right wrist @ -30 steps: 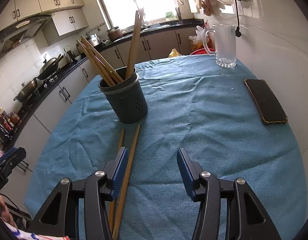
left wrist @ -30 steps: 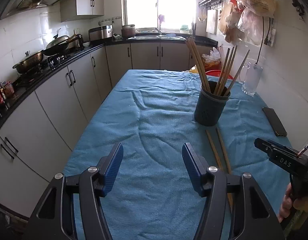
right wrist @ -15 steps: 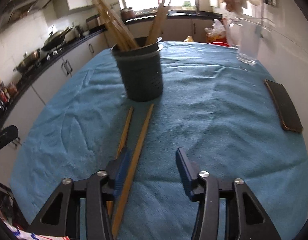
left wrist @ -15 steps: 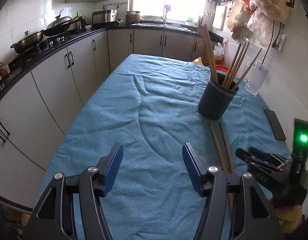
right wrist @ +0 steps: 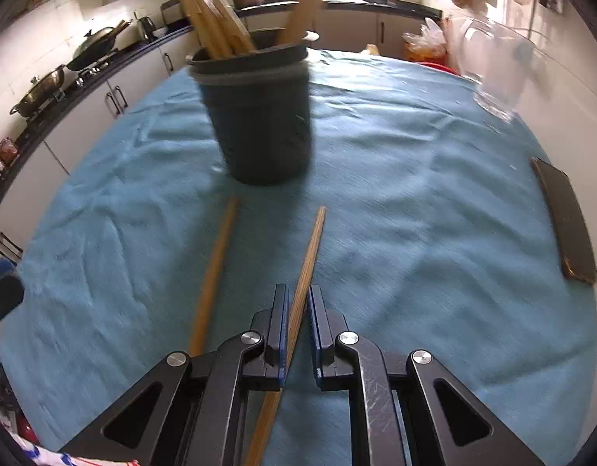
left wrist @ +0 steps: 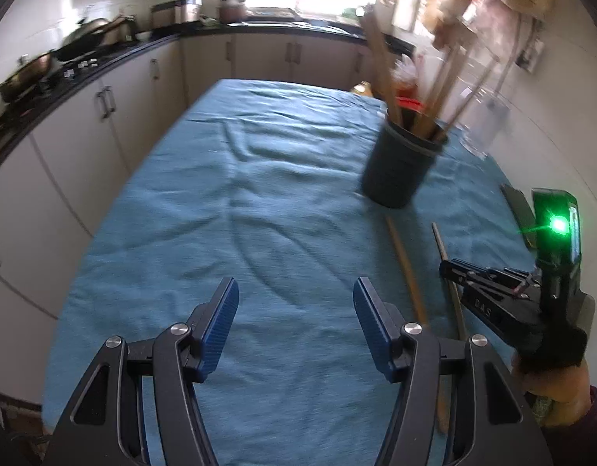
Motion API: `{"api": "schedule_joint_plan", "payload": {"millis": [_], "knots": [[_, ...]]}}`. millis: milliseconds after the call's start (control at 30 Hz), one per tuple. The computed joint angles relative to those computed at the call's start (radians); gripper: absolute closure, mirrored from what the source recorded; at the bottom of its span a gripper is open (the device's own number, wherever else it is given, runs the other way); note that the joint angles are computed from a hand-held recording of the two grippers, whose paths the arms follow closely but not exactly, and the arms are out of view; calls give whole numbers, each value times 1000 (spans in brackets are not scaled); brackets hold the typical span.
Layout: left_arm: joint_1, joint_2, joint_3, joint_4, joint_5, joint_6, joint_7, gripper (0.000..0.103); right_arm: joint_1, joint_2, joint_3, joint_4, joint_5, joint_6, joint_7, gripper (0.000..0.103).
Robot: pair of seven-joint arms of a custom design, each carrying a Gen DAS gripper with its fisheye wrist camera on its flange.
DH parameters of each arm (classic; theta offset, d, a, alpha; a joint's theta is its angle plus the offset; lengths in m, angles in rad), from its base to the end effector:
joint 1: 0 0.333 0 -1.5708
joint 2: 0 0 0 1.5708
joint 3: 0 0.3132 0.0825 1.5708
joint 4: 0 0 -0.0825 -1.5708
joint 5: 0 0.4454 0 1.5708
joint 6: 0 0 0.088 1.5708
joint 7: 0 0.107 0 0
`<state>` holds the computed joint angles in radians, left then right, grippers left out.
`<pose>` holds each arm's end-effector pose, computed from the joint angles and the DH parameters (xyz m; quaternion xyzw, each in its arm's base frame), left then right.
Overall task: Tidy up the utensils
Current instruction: 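Close the right gripper on one chopstick while the left gripper closes on the other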
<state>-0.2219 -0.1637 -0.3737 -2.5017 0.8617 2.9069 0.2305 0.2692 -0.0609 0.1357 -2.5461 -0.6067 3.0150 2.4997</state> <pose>0.4104 -0.3314 0.3391 -0.6467 0.6864 -0.2768 0.1845 0.4616 0.2431 0.2916 -0.7001 0.6589 -0.1463 0.2328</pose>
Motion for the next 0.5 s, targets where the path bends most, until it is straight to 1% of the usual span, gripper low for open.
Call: {"api": "schedule_joint_plan", "payload": {"millis": [133,200,267,433,500], "knots": [[-55,103,31,75,-138,8,183,43,-12,-79,-8,-85,59,-6,-63,93],[-80,163,43,131,-176,-2,250,43,-30,-125,2,-130,82,-15,-82,93],[-110,220,58,189,-181,-31,285,43,-43,-162,5,-167,120,-15,-111,93],[-168,331,80,286,-302,-61,435,43,-57,-205,13,-222,225,12,-185,93],[-201,360,104,315,-298,-78,446,43,-70,-208,26,-228,249,20,-204,93]]}}
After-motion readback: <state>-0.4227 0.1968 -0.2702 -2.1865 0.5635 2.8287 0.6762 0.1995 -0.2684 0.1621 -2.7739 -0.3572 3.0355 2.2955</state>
